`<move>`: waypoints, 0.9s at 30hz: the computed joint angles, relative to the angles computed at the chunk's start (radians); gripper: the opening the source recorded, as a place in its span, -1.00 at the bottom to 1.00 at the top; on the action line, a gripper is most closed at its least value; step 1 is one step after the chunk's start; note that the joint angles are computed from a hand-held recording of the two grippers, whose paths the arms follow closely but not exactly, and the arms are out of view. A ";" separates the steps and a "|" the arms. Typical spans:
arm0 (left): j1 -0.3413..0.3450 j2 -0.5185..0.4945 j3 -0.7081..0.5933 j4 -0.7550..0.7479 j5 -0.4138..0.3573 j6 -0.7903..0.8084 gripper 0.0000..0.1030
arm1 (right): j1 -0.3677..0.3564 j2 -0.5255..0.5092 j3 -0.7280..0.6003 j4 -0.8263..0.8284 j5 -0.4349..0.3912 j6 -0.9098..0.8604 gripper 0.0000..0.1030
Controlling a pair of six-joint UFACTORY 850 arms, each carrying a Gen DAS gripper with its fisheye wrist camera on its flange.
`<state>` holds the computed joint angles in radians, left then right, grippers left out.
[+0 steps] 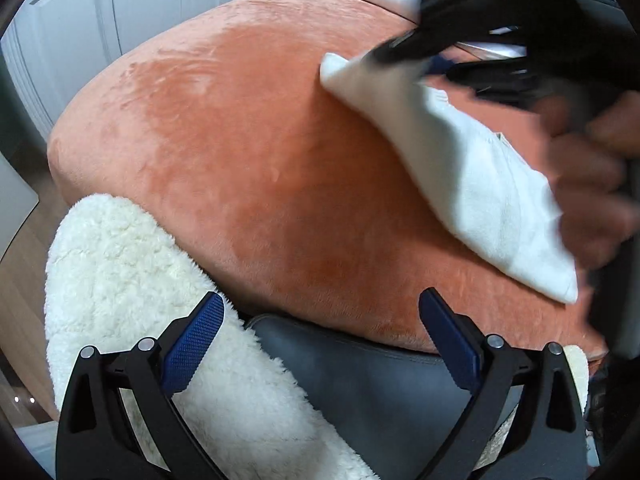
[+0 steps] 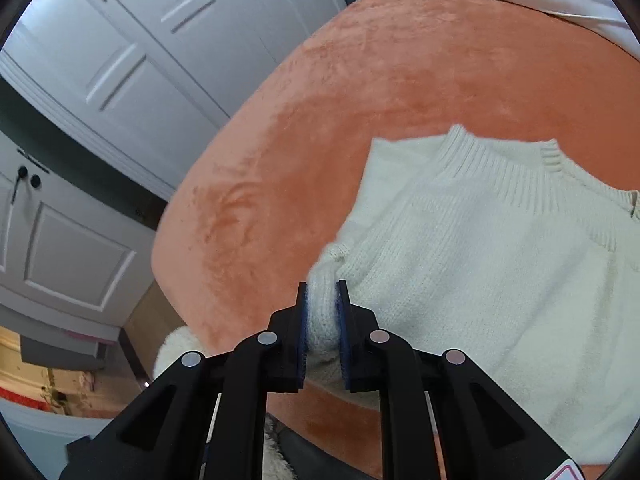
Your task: Fold small clothes
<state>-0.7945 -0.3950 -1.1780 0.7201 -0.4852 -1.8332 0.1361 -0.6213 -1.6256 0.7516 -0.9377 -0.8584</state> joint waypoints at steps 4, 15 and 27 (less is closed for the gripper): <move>0.006 -0.003 -0.029 0.054 0.034 0.006 0.86 | -0.205 -0.005 -0.087 0.289 -0.140 0.000 -0.76; 0.004 -0.281 -0.461 -0.130 0.089 0.424 0.87 | -0.582 -0.149 -0.021 0.126 0.033 0.169 -0.72; -0.015 -0.533 -0.893 -0.312 -0.065 0.665 0.87 | -0.583 -0.209 -0.088 0.274 -0.067 0.068 -0.55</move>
